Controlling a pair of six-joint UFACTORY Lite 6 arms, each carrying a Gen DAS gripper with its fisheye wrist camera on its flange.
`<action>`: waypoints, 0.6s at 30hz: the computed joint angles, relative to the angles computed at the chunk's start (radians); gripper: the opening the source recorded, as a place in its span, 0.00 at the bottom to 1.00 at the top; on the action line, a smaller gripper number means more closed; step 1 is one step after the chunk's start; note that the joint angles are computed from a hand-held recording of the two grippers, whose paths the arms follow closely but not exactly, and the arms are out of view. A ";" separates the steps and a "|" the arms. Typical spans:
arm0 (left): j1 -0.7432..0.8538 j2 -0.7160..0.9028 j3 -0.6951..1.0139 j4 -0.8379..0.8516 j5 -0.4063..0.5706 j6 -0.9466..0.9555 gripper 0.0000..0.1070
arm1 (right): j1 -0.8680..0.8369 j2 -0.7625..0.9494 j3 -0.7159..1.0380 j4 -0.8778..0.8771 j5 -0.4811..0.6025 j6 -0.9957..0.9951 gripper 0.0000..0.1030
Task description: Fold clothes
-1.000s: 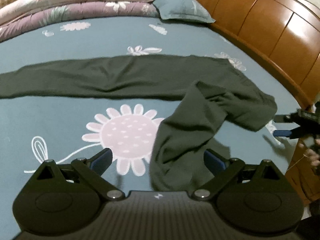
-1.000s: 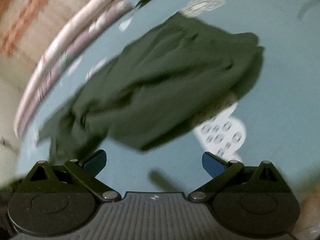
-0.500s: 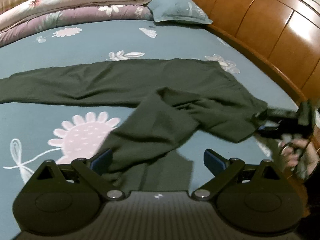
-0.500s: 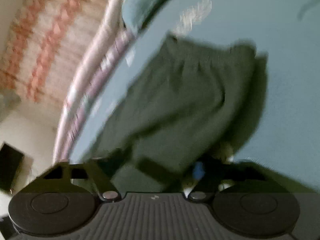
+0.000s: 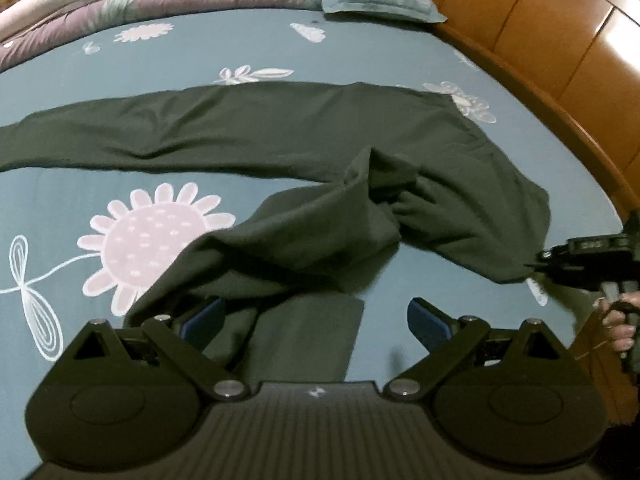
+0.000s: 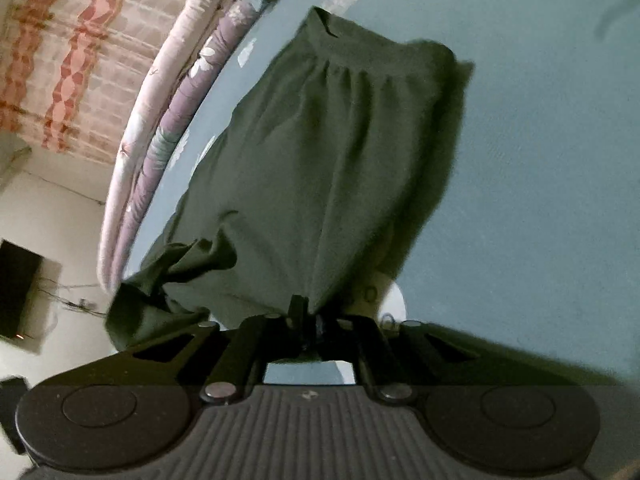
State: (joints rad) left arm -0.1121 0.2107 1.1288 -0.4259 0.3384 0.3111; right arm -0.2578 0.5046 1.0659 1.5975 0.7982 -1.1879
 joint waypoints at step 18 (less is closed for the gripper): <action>0.191 -0.141 -0.198 -0.464 0.086 0.569 0.91 | 0.391 -0.082 0.310 -0.355 -0.161 0.159 0.47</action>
